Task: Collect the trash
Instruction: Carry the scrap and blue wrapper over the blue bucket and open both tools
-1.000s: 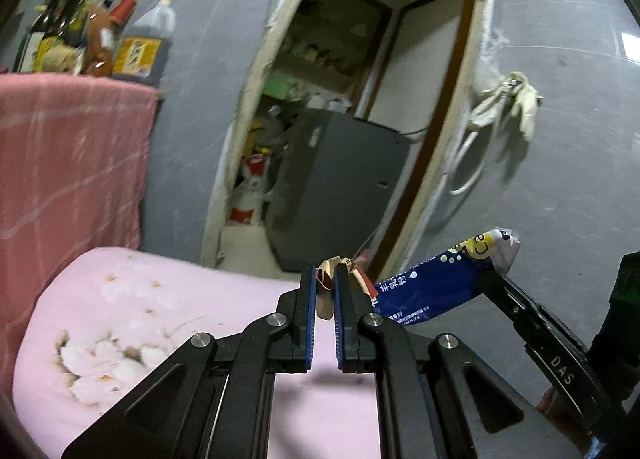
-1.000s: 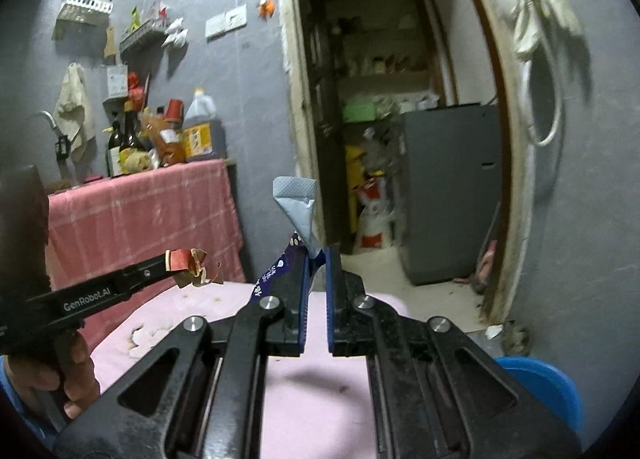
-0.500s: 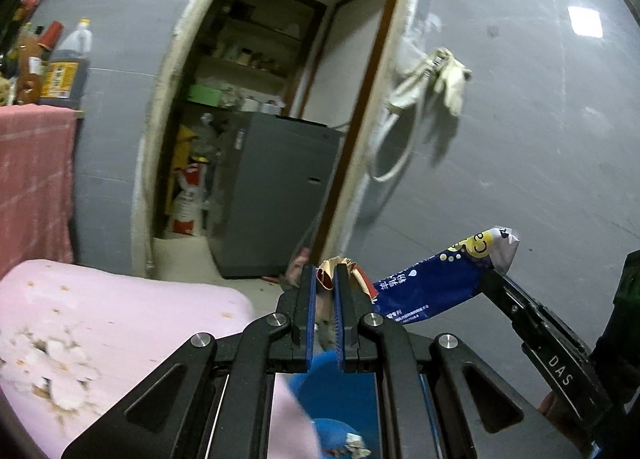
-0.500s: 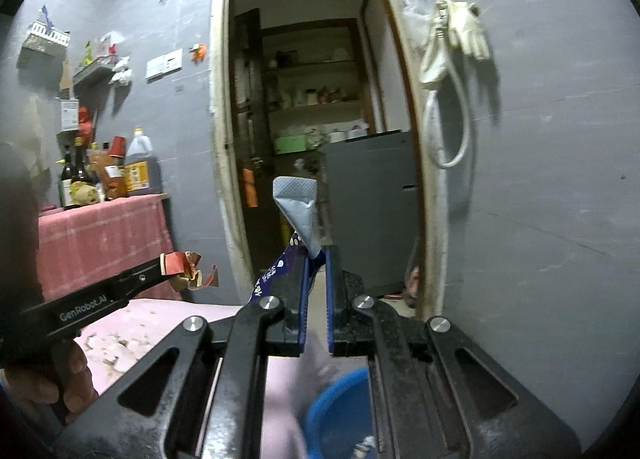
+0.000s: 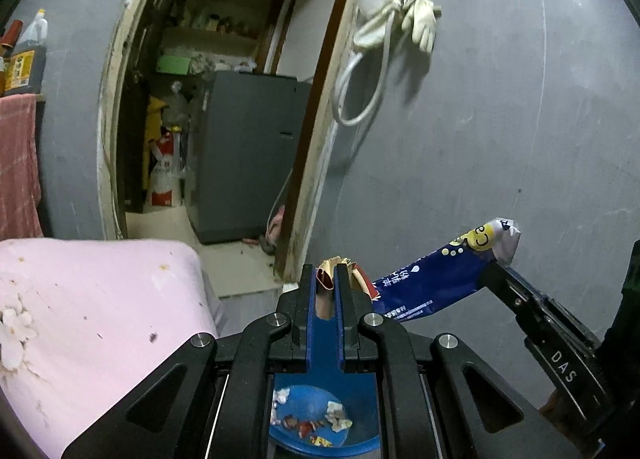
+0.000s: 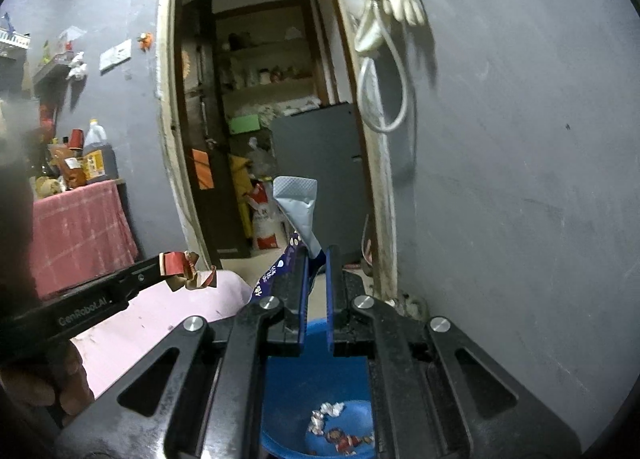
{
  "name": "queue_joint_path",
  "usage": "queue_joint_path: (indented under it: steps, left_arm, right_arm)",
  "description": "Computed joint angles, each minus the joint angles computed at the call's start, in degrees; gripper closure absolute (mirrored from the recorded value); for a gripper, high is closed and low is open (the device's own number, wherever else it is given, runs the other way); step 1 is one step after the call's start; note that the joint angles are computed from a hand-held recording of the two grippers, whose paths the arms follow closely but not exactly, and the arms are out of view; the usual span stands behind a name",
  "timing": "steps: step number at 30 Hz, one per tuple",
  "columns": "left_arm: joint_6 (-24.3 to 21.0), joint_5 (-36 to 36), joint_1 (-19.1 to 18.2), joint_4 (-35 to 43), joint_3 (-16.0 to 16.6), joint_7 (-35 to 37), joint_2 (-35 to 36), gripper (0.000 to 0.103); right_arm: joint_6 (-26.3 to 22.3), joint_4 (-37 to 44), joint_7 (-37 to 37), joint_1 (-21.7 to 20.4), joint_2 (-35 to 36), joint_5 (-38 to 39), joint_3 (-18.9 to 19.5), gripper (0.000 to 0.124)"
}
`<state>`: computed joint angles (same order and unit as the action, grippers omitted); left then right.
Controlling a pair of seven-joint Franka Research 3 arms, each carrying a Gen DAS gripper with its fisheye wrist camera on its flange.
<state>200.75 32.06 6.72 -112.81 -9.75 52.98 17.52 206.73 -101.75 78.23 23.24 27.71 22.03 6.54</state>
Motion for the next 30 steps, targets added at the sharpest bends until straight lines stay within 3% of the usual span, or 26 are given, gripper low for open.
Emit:
queue_joint_path:
  steps: [4,7,11,14,21,27,30]
  left_arm:
    - [-4.3,2.8,2.9,2.0,-4.0,-1.4,2.1,0.097]
    - [-9.6,3.8,7.7,4.1,-10.2,-0.6,4.4,0.097]
    - [-17.3,1.1,15.7,7.4,-21.3,4.4,9.3,0.097]
    - [-21.5,-2.2,17.0,9.7,-24.2,7.6,12.0,0.097]
    - [-25.3,-7.3,15.0,11.7,-22.9,12.2,13.6,0.096]
    - [-28.1,-12.2,13.2,12.1,-21.3,15.3,13.6,0.08]
    - [-28.5,-14.5,12.6,12.1,-20.4,16.9,13.6,0.077]
  right_arm:
    - [-2.6,0.5,1.2,-1.4,1.2,-0.5,0.3,0.116]
    - [-4.6,1.0,2.1,-2.1,2.2,-0.7,0.3,0.116]
    - [-7.7,2.7,3.5,-2.8,4.0,-0.7,0.4,0.116]
    - [-9.9,3.9,4.8,-3.2,5.3,-0.5,0.4,0.116]
    - [-13.6,5.8,7.3,-2.9,7.0,0.0,-0.7,0.115]
    - [-16.4,8.1,8.8,-3.8,8.5,-0.6,0.0,0.112]
    - [-17.2,9.1,9.2,-3.8,8.9,-0.8,0.0,0.111]
